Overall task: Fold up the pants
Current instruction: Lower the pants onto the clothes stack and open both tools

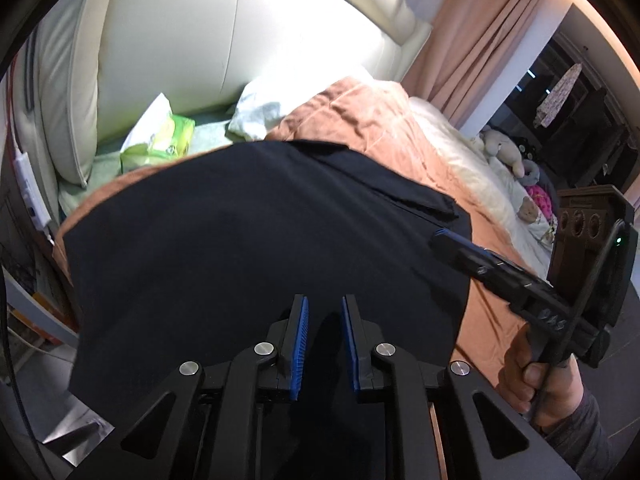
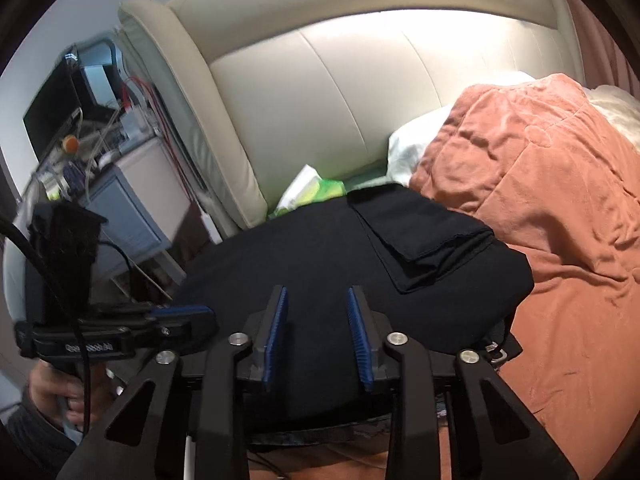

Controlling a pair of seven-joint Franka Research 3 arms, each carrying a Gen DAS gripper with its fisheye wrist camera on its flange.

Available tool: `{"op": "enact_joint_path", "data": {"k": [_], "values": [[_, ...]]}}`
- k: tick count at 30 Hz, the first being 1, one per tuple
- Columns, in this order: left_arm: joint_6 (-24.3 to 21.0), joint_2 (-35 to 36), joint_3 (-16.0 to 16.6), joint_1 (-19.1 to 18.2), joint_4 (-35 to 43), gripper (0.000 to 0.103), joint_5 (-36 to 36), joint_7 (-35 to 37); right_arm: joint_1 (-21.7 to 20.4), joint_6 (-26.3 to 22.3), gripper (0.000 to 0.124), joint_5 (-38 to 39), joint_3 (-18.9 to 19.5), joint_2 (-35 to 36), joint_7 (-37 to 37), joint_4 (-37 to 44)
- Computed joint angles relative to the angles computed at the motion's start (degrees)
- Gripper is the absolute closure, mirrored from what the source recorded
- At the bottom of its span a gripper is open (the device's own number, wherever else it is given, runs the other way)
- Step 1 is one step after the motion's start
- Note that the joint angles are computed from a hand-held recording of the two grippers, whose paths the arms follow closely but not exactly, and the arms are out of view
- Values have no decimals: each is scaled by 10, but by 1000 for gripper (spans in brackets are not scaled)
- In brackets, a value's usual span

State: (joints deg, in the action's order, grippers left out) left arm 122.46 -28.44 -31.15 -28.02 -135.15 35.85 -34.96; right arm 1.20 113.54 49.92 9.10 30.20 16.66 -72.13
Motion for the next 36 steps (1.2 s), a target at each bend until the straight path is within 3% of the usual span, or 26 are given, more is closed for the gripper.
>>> {"op": "enact_joint_path", "data": {"k": [7,12,19,26,36], "values": [[38,37,9,11,7,87,15,-1,1,-16,107,-34,-2,60,38,70],[57,59,12,15,14,87,27,-12,-4,-2,107,-37,7,77,55,74],[14,80,-1,4,39,87,31,-50,1,46,107,-34,4,16,43,-10],[-2,88,-7,-17,50,87,54,-77,-5,48,107,-38,-18,-35,35,-72],[-72,111,-22,-44,108,87,64,-85,-32,29,103,-6,-45,-105,25,-124]]}}
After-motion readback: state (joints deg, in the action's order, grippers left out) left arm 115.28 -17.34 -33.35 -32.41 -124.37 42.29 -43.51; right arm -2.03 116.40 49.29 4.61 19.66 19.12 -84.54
